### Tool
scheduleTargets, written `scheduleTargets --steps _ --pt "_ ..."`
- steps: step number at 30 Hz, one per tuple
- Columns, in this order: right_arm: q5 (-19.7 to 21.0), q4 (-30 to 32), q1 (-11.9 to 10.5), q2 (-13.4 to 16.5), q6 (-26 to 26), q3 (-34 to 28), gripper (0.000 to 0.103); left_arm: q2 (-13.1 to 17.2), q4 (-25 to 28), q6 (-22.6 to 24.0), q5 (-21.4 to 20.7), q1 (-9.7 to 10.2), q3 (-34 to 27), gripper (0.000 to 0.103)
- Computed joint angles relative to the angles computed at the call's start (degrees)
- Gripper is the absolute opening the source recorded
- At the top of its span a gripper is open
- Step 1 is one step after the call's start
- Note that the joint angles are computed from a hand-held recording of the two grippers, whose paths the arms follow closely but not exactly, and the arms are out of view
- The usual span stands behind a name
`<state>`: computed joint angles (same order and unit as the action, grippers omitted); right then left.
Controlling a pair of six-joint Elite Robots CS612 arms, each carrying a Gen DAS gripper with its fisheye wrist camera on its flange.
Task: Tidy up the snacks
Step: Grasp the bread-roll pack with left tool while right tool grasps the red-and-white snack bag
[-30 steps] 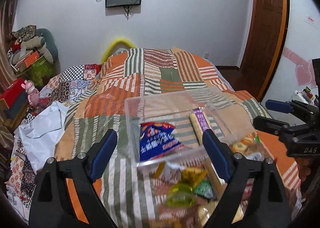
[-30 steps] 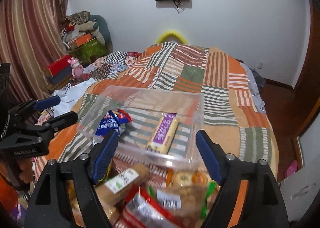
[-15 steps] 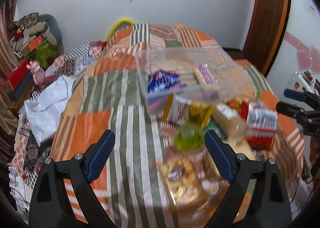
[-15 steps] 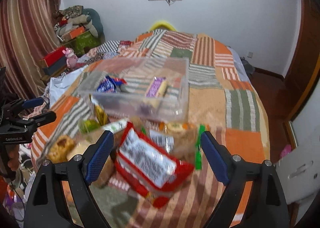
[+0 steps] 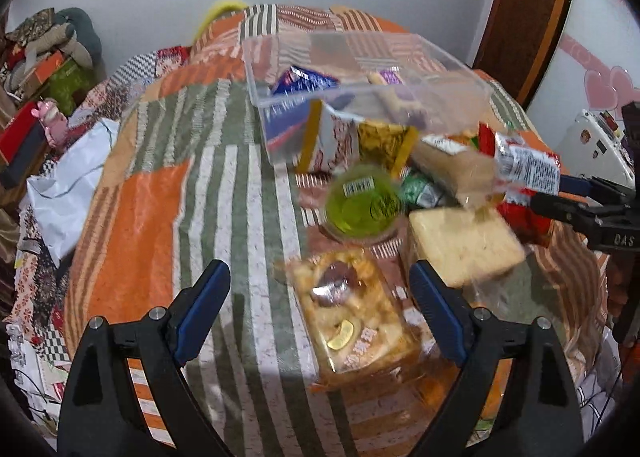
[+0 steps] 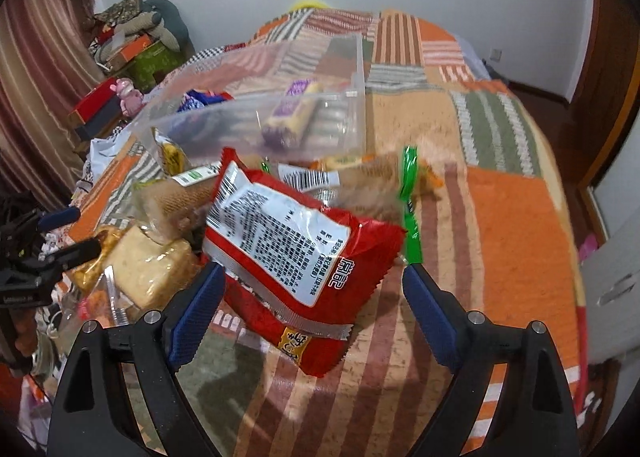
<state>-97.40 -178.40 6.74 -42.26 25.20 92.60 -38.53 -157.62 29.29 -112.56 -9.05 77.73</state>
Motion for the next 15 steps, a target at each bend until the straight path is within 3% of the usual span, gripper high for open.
scheduleTargets --steps 7,9,15 --pt "3.68 -2.79 -0.62 0.64 1.69 0.29 0.085 0.87 1.07 -0.26 0.36 -0.09 -0.15 0.089" --pt "5.24 -4.09 -0.77 0.63 1.35 0.62 0.07 1.25 1.58 -1.16 0.01 0.08 -0.83 0.084" --pt "8.51 -6.77 -1.24 0.4 1.25 1.45 0.044 2.1 2.2 -2.44 1.58 0.19 -2.13 0.054"
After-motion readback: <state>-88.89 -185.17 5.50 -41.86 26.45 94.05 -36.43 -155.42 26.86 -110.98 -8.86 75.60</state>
